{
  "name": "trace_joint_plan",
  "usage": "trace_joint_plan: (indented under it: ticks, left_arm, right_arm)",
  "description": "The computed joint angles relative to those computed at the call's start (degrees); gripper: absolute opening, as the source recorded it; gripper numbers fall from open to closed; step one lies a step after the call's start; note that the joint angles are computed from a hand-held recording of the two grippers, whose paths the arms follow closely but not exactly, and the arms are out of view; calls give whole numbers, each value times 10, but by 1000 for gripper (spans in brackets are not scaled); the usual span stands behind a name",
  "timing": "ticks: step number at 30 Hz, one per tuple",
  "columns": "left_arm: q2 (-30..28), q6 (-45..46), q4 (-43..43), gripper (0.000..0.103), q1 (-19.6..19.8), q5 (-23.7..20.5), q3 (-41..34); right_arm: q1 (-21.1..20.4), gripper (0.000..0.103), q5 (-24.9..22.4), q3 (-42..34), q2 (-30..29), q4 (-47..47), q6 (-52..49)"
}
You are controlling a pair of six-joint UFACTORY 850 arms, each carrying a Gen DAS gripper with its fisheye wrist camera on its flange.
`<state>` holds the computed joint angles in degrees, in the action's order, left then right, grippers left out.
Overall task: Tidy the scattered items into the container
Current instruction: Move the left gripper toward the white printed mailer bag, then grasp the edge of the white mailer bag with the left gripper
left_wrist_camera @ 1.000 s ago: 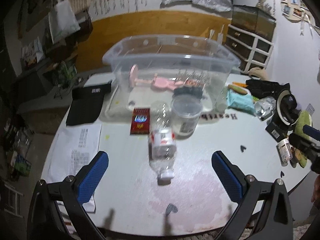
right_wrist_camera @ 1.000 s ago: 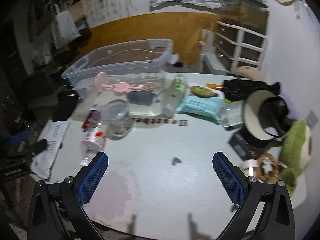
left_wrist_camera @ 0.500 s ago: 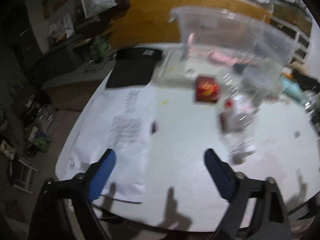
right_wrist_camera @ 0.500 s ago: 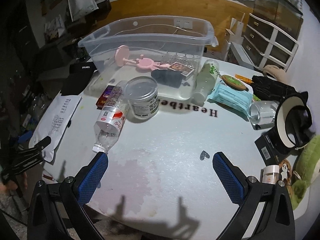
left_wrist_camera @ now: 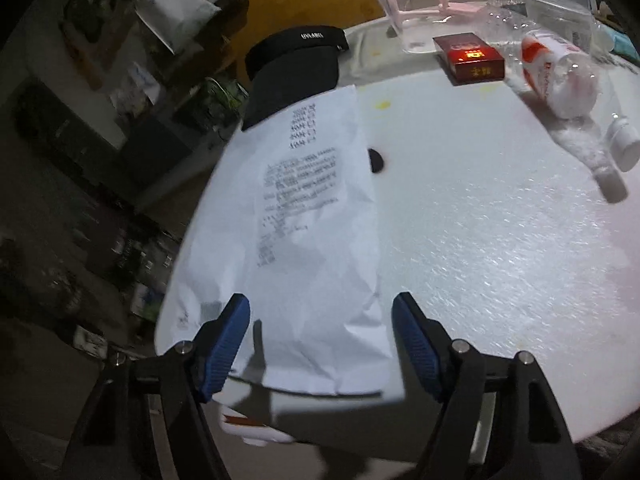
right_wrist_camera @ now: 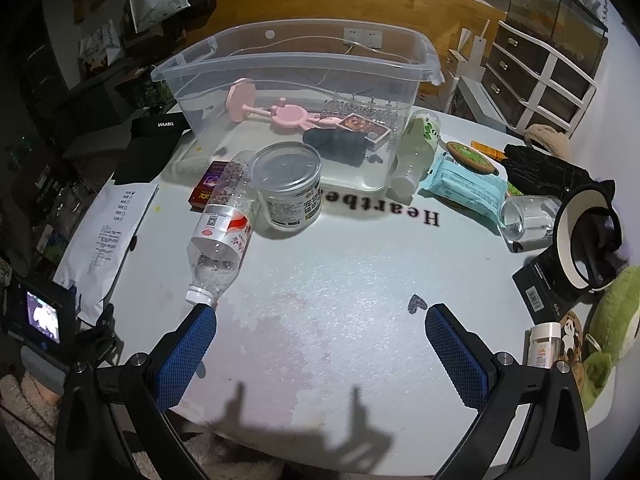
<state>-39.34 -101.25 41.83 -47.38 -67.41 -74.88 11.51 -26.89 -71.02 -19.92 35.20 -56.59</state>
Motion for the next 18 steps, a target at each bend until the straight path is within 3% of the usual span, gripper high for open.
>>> trace_joint_plan:
  ticks: [4, 7, 8, 9, 10, 12, 18]
  left_arm:
    - [7, -16, 10, 73, 8, 0, 17]
    - [20, 0, 21, 52, 14, 21, 30]
    - [24, 7, 23, 35, 19, 37, 36]
    - [24, 13, 18, 25, 22, 47, 34]
    - [27, 10, 15, 24, 27, 59, 35]
    - [54, -17, 6, 16, 44, 111, 61]
    - [157, -124, -5, 10, 100, 294, 161]
  right_arm:
    - [4, 103, 7, 6, 5, -4, 2]
    - [4, 103, 7, 6, 5, -6, 3]
    - [4, 103, 7, 6, 6, -8, 6]
    - [4, 103, 8, 7, 6, -10, 9]
    - [3, 103, 8, 7, 6, -10, 12]
    - [2, 103, 9, 9, 7, -13, 17]
    - [-4, 103, -1, 7, 5, -11, 24]
